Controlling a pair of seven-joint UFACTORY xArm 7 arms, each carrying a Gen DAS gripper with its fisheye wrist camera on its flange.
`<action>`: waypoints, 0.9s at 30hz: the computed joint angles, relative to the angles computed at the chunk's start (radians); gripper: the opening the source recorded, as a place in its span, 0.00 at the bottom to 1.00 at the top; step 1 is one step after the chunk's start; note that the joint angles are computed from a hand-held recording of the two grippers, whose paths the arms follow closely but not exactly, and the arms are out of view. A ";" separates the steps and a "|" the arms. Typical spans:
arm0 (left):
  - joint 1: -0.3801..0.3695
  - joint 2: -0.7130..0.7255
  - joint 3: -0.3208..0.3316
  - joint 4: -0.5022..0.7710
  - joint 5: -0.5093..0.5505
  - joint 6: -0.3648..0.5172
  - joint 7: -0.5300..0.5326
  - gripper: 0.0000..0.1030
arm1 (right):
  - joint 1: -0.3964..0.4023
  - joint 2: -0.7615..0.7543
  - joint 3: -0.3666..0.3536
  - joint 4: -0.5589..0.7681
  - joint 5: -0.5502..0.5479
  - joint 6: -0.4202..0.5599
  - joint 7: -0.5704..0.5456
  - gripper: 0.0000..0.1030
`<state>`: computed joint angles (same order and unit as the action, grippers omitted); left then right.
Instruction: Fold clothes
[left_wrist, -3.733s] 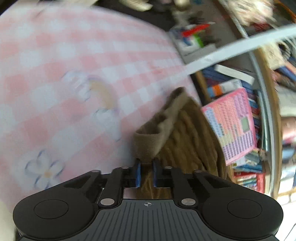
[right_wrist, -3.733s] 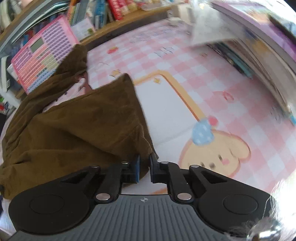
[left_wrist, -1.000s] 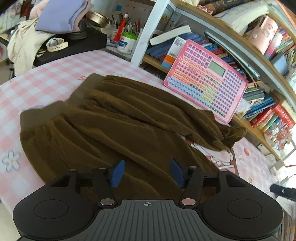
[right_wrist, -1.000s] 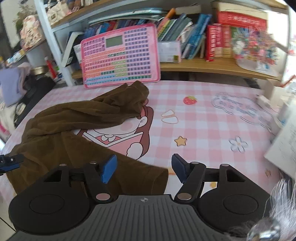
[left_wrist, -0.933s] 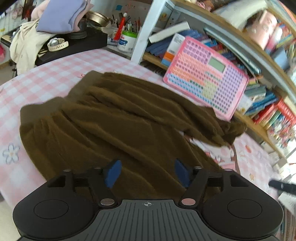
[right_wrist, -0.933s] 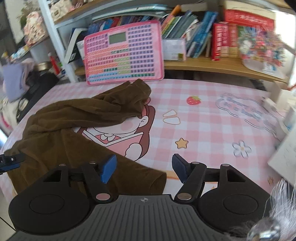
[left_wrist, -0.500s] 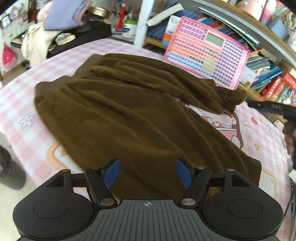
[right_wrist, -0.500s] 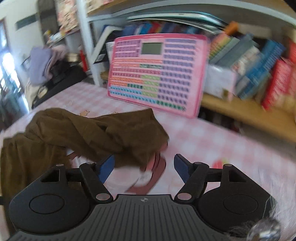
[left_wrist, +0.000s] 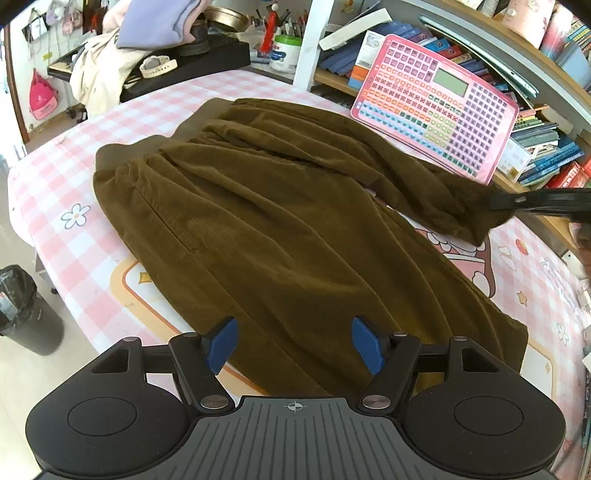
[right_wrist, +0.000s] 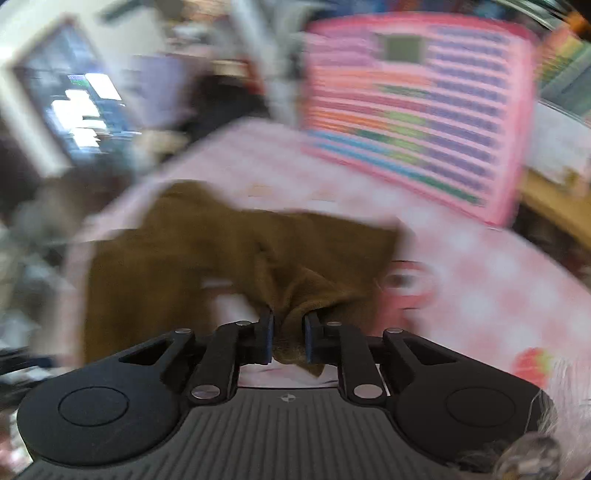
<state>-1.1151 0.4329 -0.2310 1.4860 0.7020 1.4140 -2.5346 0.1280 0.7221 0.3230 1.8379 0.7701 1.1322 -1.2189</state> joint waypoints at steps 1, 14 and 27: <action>0.001 0.000 0.000 -0.001 0.000 -0.004 0.001 0.67 | -0.060 -0.008 0.054 -0.010 0.020 0.063 -0.007 0.13; -0.007 0.000 0.000 0.003 -0.012 0.002 -0.006 0.67 | 0.304 -0.008 -0.419 -0.088 0.271 -0.441 0.447 0.18; 0.012 -0.008 -0.008 -0.021 -0.004 -0.043 0.010 0.67 | 0.222 -0.039 -0.326 -0.177 0.167 -0.404 0.432 0.48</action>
